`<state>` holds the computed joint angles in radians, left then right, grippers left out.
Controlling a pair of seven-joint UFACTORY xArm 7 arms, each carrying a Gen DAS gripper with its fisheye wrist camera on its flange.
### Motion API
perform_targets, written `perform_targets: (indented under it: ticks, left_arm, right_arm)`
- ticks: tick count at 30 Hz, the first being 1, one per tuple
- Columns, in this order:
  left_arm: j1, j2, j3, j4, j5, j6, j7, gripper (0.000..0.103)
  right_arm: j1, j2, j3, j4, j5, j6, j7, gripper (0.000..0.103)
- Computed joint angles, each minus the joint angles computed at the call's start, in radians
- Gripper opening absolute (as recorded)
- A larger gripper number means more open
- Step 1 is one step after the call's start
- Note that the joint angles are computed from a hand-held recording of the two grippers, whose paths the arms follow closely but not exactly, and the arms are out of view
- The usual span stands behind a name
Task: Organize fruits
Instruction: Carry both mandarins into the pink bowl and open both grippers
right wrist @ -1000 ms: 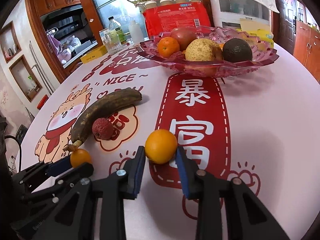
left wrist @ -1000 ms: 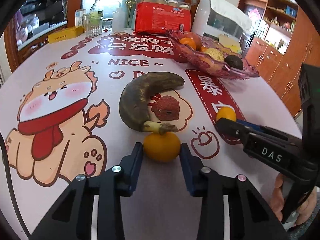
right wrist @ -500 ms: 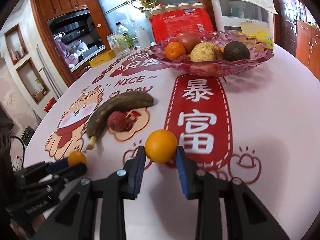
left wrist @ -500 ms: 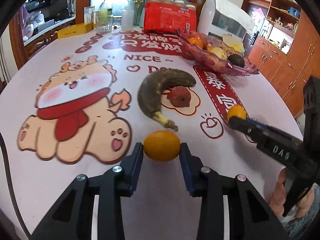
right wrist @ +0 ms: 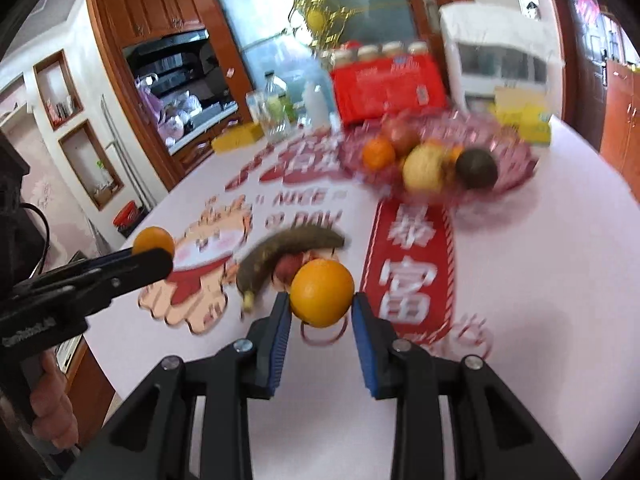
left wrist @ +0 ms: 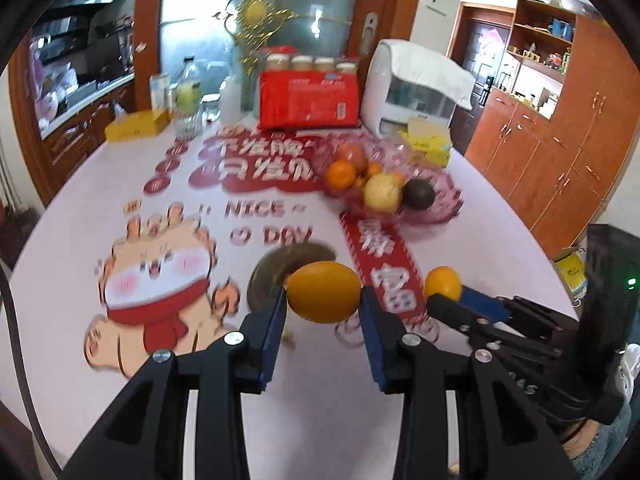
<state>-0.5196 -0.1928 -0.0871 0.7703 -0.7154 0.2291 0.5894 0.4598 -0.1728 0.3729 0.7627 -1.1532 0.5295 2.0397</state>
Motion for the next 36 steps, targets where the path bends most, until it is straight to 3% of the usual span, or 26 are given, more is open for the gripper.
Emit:
perform_targets:
  ticks: [4,8,17,23,29,36]
  left_arm:
    - [0.059,0.047,-0.038,0.148,0.158,0.108,-0.134,0.036]
    - [0.098,0.135,-0.074,0.34,0.318,0.187,-0.248,0.036]
    - [0.091,0.453,-0.106,0.83,0.582,0.31,-0.431,0.036]
    - [0.017,0.769,-0.087,1.198,0.677,0.43,-0.509,0.036]
    - [-0.076,0.974,-0.035,1.378,0.77,0.421,-0.56,0.036]
    - [-0.127,1.166,-0.012,1.583,0.789,0.469,-0.562,0.036]
  right_arm:
    - [-0.01,-0.131,-0.042,-0.016,0.189,0.016,-0.208,0.031]
    - [-0.033,-0.244,-0.096,0.017,0.344,0.095,-0.437,0.031]
    - [-0.192,-0.288,-0.189,0.165,0.478,0.152,-0.692,0.031]
    - [-0.301,-0.18,-0.195,0.2,0.522,0.086,-0.755,0.031]
    - [-0.382,-0.038,-0.179,0.175,0.539,-0.03,-0.732,0.031]
    - [-0.371,0.109,-0.214,0.151,0.454,-0.109,-0.63,0.031]
